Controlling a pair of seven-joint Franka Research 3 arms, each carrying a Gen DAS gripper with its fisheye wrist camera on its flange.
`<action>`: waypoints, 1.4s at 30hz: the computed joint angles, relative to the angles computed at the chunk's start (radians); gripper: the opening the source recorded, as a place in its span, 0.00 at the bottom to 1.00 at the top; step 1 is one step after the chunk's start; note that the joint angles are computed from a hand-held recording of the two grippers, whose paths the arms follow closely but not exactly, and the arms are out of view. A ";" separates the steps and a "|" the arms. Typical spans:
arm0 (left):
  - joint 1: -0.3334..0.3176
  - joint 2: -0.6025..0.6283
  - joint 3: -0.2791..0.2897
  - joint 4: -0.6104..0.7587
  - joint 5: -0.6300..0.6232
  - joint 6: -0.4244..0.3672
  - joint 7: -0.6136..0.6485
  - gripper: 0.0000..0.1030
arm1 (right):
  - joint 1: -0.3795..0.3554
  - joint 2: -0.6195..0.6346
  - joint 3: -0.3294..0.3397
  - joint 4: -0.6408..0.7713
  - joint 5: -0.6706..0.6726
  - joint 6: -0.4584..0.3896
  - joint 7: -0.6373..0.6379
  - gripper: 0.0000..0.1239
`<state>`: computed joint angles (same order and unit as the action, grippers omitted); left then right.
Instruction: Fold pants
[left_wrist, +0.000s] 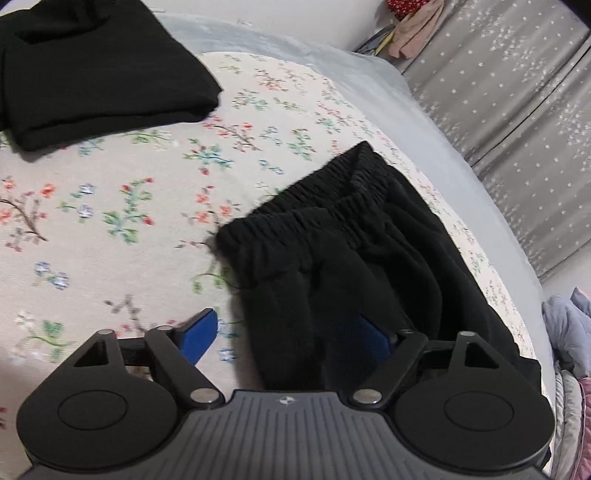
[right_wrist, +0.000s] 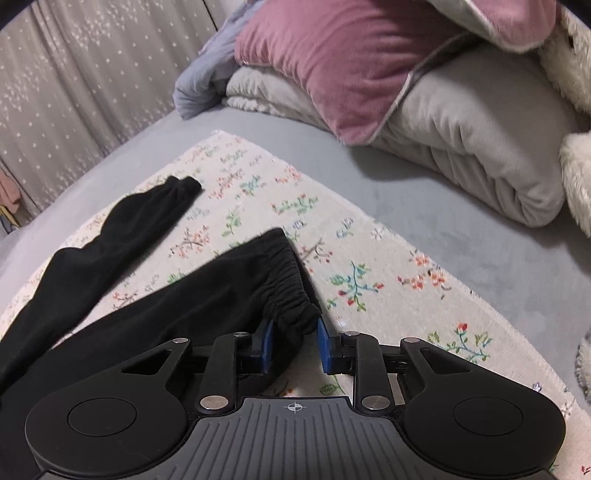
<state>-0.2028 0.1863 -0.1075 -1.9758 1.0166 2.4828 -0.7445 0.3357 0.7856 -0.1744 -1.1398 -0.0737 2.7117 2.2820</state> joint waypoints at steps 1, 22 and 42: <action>0.000 0.010 0.001 0.009 0.012 0.009 0.002 0.68 | 0.009 0.001 -0.011 0.003 -0.011 0.002 0.005 0.20; 0.021 -0.236 -0.088 -0.170 0.026 -0.219 -0.155 0.11 | 0.071 -0.225 -0.038 -0.330 -0.008 0.251 -0.107 0.15; 0.000 -0.221 -0.129 -0.095 -0.175 -0.456 0.001 0.66 | 0.104 -0.149 -0.088 -0.186 -0.284 0.023 -0.024 0.45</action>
<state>-0.2030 -0.0351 -0.2363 -2.0707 0.8415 2.0270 -0.7439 0.4399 0.6365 -0.2628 -1.3260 -0.3579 2.7348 2.2582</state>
